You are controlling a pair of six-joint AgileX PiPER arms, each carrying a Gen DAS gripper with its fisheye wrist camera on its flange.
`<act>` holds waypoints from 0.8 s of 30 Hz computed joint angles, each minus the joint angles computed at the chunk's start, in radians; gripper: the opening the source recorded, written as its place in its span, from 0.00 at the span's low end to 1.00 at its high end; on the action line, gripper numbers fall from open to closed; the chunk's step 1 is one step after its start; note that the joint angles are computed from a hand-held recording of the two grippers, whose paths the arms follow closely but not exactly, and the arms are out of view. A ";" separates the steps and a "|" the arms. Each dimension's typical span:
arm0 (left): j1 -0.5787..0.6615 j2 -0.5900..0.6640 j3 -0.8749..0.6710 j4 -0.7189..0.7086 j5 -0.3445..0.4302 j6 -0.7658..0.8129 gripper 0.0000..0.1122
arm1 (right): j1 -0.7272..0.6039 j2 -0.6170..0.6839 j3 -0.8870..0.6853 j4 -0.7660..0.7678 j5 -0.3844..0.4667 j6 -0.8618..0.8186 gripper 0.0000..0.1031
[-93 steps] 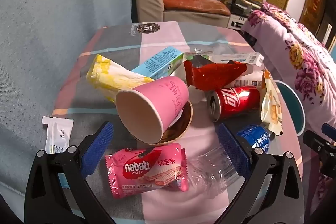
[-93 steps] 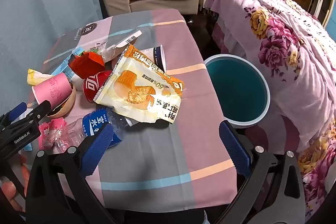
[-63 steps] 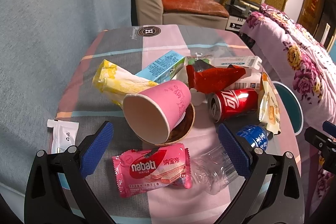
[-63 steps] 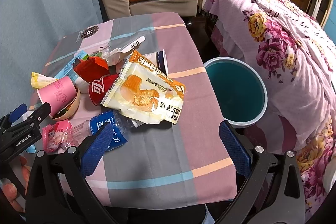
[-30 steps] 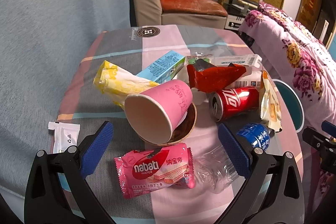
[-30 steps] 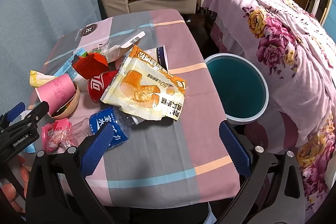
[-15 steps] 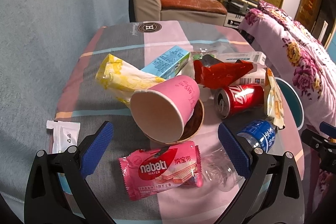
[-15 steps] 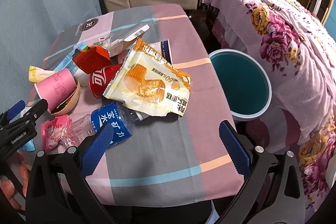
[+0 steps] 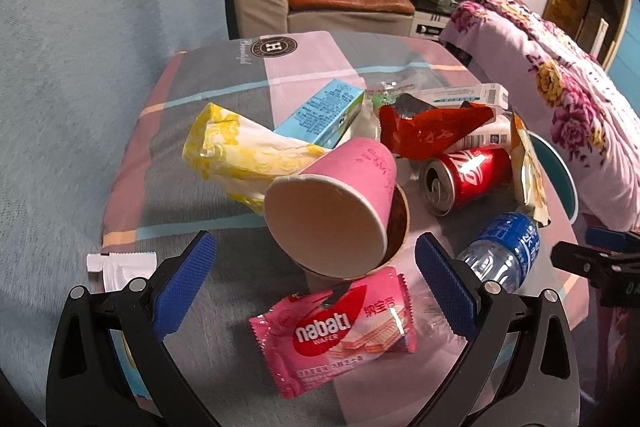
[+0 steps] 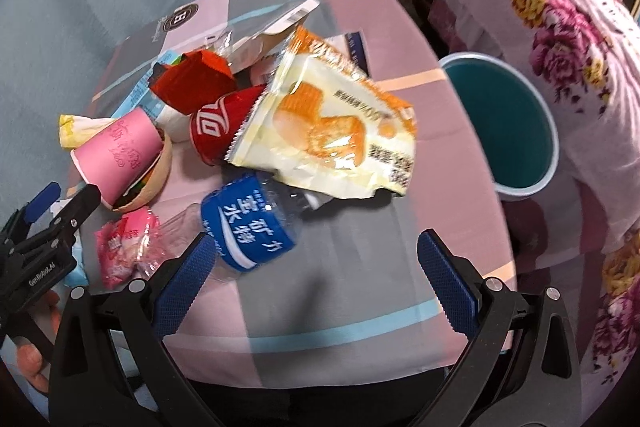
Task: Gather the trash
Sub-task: 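Grasp the blue-label water bottle with the right tool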
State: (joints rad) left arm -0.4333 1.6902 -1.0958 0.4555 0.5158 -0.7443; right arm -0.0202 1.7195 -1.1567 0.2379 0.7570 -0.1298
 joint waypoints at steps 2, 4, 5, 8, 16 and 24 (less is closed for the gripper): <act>0.024 0.002 0.002 -0.038 -0.010 0.060 0.89 | 0.002 0.044 -0.037 0.039 0.039 0.004 0.94; 0.054 0.002 0.007 -0.088 -0.024 0.130 0.89 | 0.000 0.082 -0.066 0.081 0.069 0.004 0.94; 0.066 0.001 0.006 -0.116 -0.027 0.163 0.89 | 0.001 0.102 -0.080 0.103 0.081 0.007 0.94; 0.103 -0.003 0.009 -0.199 -0.041 0.262 0.89 | 0.012 0.149 -0.118 0.146 0.105 0.032 0.94; 0.156 -0.019 -0.008 -0.318 -0.035 0.427 0.89 | 0.028 0.246 -0.163 0.261 0.151 0.039 0.93; 0.088 0.048 -0.125 -0.262 0.023 0.480 0.89 | 0.036 0.196 -0.116 0.238 0.148 -0.068 0.79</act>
